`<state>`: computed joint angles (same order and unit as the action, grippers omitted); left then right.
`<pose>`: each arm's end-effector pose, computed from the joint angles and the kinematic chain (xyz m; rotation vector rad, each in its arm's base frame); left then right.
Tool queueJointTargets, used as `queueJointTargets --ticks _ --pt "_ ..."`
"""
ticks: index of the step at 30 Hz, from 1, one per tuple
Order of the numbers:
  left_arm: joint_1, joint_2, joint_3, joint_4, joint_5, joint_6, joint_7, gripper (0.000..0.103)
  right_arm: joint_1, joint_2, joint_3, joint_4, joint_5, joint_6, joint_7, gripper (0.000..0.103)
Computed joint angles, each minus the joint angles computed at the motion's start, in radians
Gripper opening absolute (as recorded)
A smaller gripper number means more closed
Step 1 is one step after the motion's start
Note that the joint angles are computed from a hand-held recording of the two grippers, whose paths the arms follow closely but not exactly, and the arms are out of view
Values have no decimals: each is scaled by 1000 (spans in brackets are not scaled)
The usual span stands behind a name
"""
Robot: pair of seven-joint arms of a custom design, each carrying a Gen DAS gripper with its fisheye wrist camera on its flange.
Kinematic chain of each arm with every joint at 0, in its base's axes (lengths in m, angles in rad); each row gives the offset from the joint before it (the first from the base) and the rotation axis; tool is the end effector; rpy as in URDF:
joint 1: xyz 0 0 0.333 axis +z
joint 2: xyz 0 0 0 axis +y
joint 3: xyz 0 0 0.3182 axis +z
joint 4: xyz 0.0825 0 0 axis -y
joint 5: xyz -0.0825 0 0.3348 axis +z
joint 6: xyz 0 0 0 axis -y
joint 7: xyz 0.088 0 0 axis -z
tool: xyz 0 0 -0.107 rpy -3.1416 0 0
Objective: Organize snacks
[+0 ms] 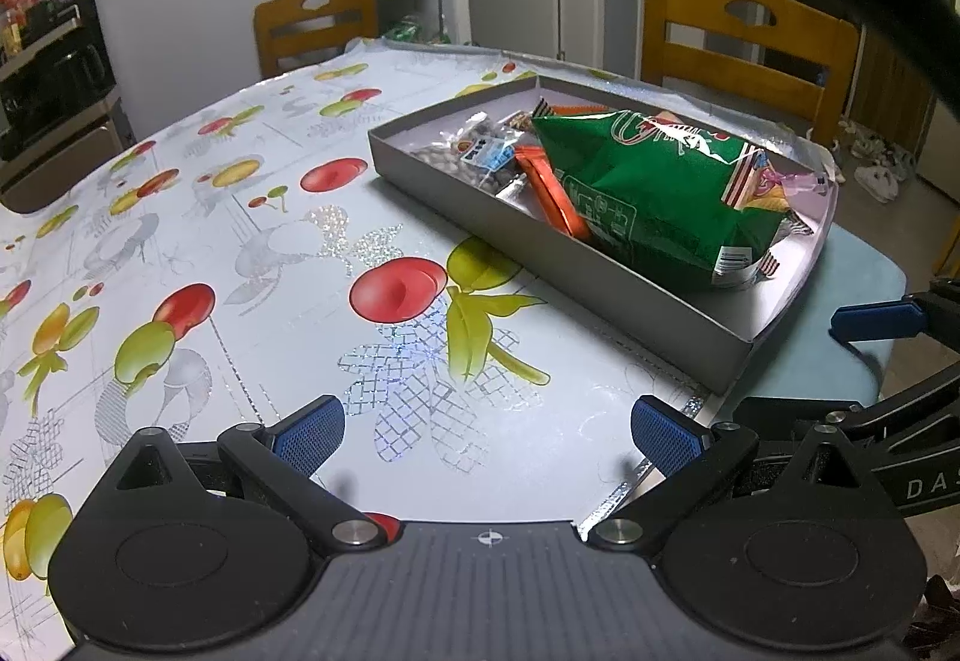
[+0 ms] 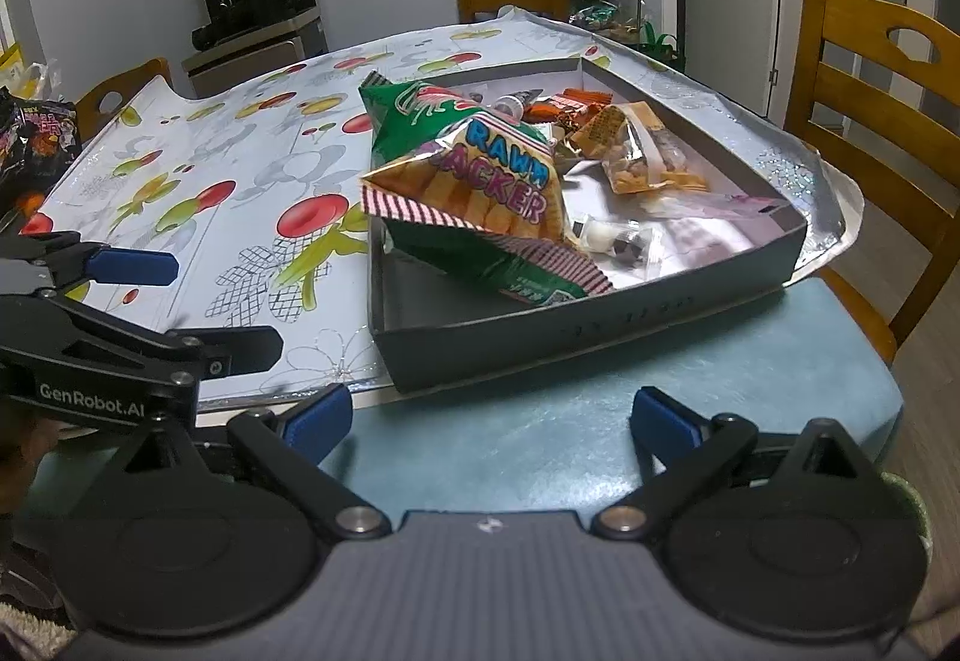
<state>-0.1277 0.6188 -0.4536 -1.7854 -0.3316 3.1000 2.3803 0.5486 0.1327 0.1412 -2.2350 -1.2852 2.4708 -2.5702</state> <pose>0.6021 -0.2966 0.3487 -0.8823 2.4825 -0.9908 0.3958 0.3281 0.3578 -1.3370 2.0936 -0.7757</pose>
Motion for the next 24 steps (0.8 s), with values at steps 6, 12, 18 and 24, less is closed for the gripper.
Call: queueJointTargets --ticks 6,12,18,24 --pt "-1 1 2 3 -1 -8 -3 103 0 1 -1 0 0 1 0 102" --pt "-5 3 8 6 -1 -10 -4 103 1 3 -1 1 -4 -3 -3 102" --pt "-10 3 13 4 3 -11 -8 103 1 5 -2 1 -7 -6 -3 102" --pt "-8 4 12 4 3 -11 -8 103 2 5 -2 1 -8 -7 -3 102"
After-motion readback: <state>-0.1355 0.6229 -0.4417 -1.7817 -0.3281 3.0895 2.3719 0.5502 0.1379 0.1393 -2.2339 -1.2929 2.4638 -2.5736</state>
